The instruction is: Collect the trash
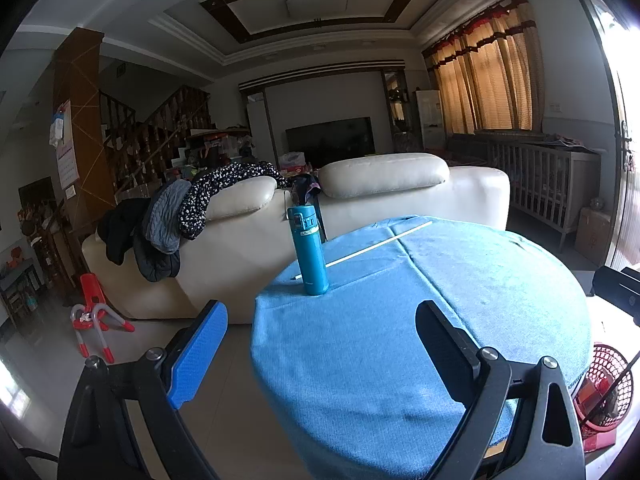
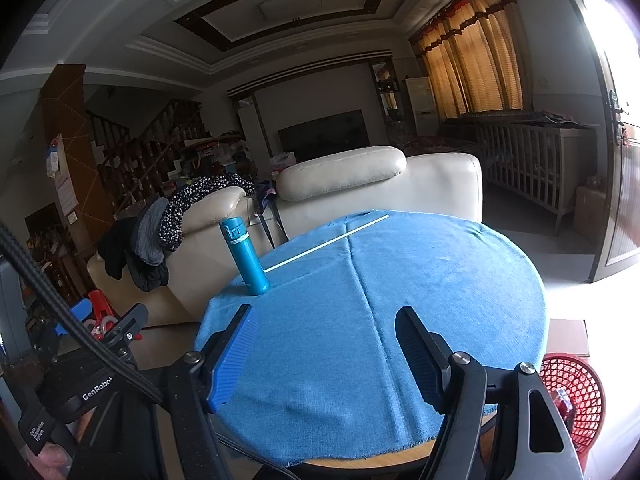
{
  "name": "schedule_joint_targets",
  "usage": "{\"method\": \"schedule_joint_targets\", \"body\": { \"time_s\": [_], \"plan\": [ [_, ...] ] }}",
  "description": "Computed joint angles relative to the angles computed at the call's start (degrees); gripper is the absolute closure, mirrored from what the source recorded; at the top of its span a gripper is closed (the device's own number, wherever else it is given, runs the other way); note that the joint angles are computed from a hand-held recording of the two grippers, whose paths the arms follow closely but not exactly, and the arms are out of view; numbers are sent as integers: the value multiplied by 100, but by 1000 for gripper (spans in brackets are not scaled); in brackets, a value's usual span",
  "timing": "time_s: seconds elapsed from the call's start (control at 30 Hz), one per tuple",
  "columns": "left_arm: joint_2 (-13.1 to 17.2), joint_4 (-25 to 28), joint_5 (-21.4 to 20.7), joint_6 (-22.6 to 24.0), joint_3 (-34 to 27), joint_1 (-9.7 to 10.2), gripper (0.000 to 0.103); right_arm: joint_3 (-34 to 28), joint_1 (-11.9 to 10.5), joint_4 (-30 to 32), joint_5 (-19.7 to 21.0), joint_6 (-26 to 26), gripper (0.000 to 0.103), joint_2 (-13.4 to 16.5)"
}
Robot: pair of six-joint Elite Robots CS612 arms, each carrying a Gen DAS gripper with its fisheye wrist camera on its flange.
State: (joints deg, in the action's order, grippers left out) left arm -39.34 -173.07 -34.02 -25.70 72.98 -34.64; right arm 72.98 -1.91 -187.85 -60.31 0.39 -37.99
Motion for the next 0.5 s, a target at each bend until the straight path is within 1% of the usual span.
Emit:
{"method": "schedule_joint_targets", "body": {
  "time_s": [0.5],
  "plan": [
    [-8,29,3,-21,1,3,8,2,3,8,4,-6,28,-10]
  ]
}}
